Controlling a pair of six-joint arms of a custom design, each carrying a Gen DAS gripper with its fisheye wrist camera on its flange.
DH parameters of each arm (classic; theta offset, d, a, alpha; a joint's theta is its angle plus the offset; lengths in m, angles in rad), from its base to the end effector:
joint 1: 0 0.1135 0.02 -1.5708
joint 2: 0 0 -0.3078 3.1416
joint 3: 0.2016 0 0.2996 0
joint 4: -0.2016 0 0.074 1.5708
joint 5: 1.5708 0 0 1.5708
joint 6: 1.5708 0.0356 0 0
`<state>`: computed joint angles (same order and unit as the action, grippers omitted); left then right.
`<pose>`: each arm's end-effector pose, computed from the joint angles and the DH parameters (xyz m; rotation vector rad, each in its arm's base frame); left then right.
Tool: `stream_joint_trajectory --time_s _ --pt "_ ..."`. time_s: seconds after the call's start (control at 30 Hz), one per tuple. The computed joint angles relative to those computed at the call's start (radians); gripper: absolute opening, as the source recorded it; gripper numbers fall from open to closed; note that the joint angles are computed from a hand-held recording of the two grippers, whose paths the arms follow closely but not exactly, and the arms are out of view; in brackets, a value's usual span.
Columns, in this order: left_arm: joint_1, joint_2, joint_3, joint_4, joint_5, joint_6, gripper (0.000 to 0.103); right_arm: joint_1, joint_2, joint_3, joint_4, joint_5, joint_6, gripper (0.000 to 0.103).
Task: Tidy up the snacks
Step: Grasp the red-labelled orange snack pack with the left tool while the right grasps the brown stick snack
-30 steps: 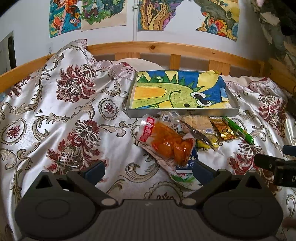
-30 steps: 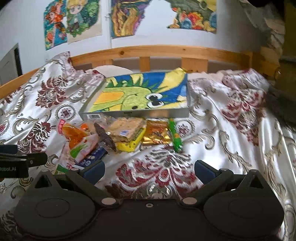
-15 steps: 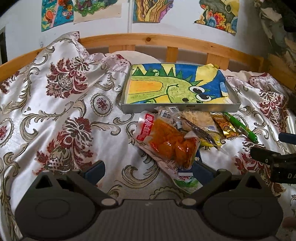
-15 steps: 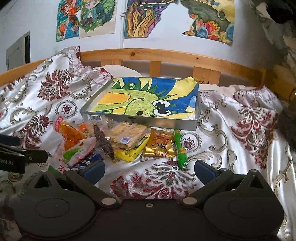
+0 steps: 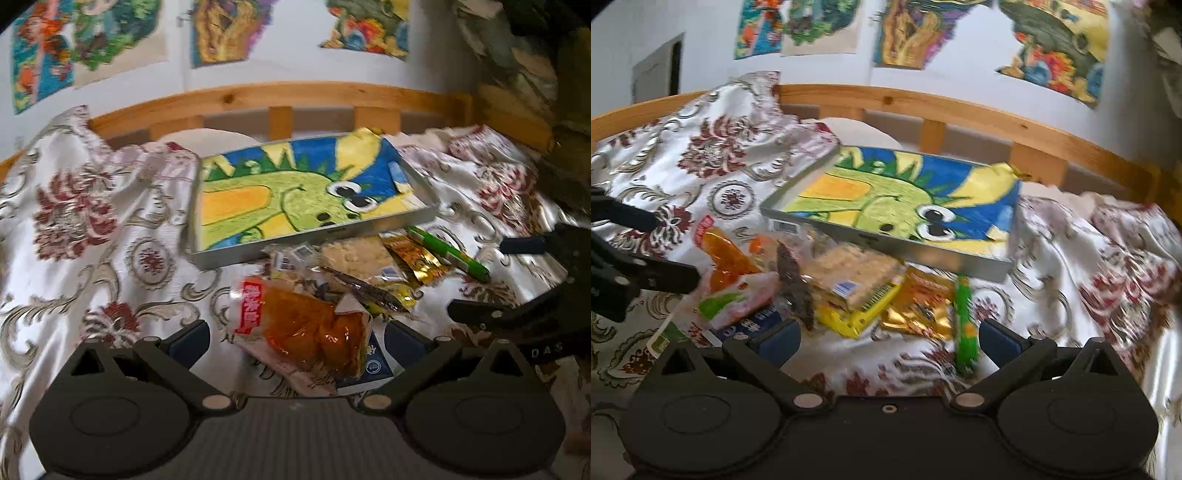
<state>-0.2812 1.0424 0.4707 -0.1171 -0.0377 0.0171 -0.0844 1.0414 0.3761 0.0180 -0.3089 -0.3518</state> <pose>0.2201 -0.0622 0.2013 0.3161 2.2387 -0.0983 0.2187 -0.0076 0.1801 -0.4575 2.1360 0.0965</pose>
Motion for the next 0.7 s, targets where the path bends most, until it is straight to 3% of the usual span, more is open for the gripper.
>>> stream_joint_trajectory --time_s 0.2,0.33,0.7 --pt "0.116 0.073 0.031 -0.016 0.209 0.179 0.103 0.03 0.075 0.025 0.032 -0.074 -0.075 0.101" --pt "0.154 0.129 0.049 -0.032 0.271 0.243 0.103 0.049 0.108 0.023 0.069 -0.117 -0.162 0.095" --pt "0.141 0.246 0.08 0.014 0.262 0.361 0.103 0.131 0.224 0.034 0.179 -0.074 -0.289 0.076"
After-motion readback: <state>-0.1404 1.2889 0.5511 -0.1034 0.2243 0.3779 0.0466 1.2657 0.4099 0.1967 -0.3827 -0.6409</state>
